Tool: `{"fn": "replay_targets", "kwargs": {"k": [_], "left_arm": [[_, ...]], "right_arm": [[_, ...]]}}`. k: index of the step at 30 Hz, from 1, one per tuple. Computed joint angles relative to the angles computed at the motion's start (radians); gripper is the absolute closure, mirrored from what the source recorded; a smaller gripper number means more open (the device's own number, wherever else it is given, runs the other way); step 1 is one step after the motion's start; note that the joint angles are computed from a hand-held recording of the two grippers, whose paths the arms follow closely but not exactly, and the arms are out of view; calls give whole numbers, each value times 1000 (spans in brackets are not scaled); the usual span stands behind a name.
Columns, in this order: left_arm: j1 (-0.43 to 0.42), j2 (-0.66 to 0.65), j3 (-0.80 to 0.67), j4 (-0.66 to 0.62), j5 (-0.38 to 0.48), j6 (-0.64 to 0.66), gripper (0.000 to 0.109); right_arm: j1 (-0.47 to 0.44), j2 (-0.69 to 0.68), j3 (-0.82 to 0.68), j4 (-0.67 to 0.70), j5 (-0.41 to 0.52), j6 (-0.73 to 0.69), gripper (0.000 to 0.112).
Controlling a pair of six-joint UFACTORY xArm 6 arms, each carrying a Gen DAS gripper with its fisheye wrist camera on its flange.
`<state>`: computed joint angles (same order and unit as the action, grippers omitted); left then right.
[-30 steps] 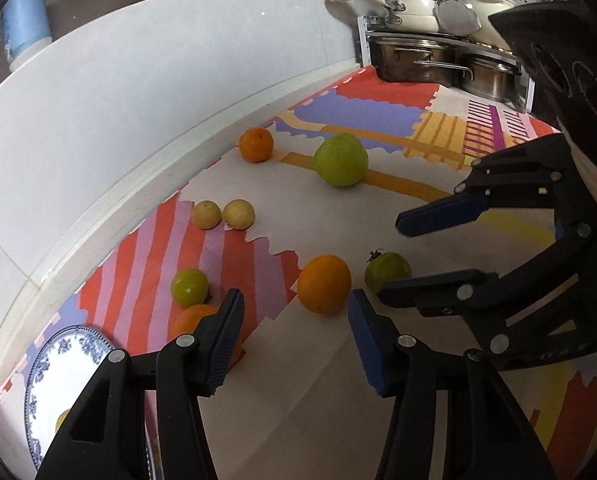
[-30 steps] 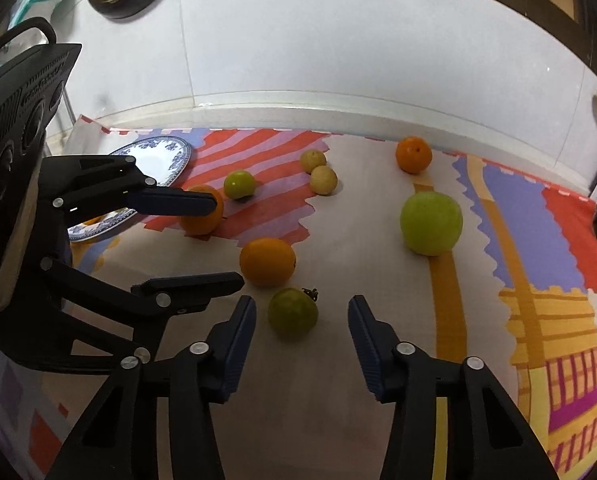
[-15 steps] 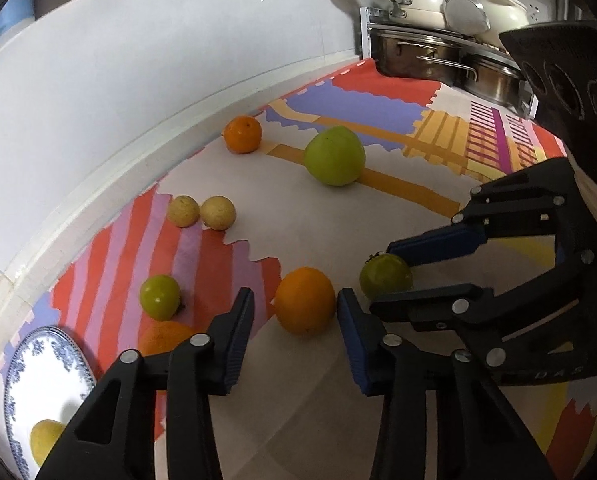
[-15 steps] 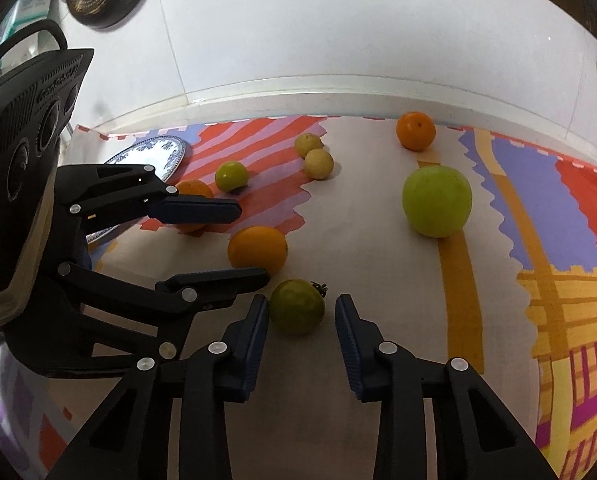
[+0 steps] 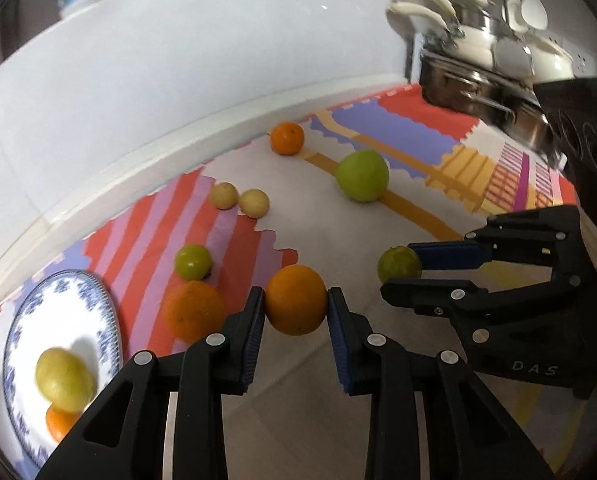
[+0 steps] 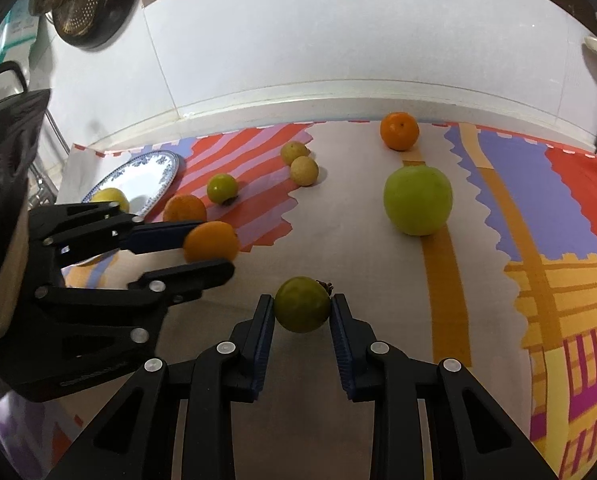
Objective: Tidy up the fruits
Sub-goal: 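Grasp another orange with the left tool while the right tool grasps a green lime, then carry the orange and lime over the plate with both tools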
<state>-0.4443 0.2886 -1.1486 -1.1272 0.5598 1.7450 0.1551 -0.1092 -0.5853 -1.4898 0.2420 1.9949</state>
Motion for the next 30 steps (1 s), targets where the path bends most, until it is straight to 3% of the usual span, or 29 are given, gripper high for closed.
{"fn": "replay_targets", "kwargs": {"k": [19, 30], "left_arm": [[85, -267, 205, -186, -21, -6, 77], [139, -384, 292, -250, -76, -30, 77]], "right_arm": [[179, -209, 44, 93, 171, -96, 83], [246, -224, 8, 67, 185, -94, 83]]}}
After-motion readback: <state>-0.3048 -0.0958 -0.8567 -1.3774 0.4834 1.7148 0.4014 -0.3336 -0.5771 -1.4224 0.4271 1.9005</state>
